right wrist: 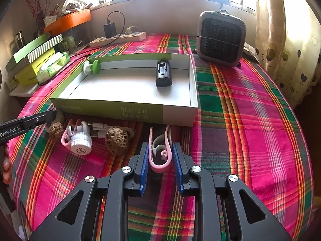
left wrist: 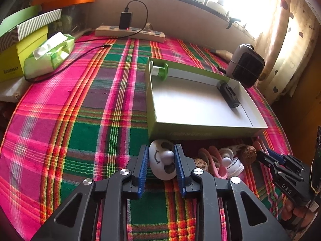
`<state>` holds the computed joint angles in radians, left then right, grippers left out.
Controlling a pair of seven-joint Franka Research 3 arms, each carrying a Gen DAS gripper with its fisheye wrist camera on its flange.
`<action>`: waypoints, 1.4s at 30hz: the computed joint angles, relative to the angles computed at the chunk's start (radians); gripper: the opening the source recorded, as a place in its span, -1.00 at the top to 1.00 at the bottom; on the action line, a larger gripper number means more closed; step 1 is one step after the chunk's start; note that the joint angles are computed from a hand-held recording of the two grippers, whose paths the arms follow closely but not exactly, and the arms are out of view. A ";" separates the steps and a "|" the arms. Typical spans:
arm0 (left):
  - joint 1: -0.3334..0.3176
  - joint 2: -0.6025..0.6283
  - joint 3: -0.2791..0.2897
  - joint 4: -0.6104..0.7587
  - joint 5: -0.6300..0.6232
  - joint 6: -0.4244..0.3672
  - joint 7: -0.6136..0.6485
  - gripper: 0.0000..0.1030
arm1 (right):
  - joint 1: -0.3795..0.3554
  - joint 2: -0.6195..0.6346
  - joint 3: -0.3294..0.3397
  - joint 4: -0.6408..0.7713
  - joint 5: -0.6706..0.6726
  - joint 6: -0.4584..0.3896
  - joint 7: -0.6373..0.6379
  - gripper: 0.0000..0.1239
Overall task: Organize objects
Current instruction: 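Grasp the pink clip with the right gripper while the left grasps the white round toy, then lift the pink clip and white toy over the tray rim and lower them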
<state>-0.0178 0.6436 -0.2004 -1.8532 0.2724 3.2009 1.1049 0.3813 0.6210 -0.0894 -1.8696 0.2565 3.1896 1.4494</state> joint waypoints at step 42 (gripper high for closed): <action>-0.051 -0.051 0.061 -0.055 0.023 0.077 -0.042 0.53 | -0.017 -0.028 0.031 -0.022 0.009 0.036 -0.030 0.61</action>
<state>-0.0690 0.5923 -0.1395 -1.9077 0.2955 3.2780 1.0626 0.3644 0.5932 -0.0582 -1.8912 0.2659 3.2258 1.4192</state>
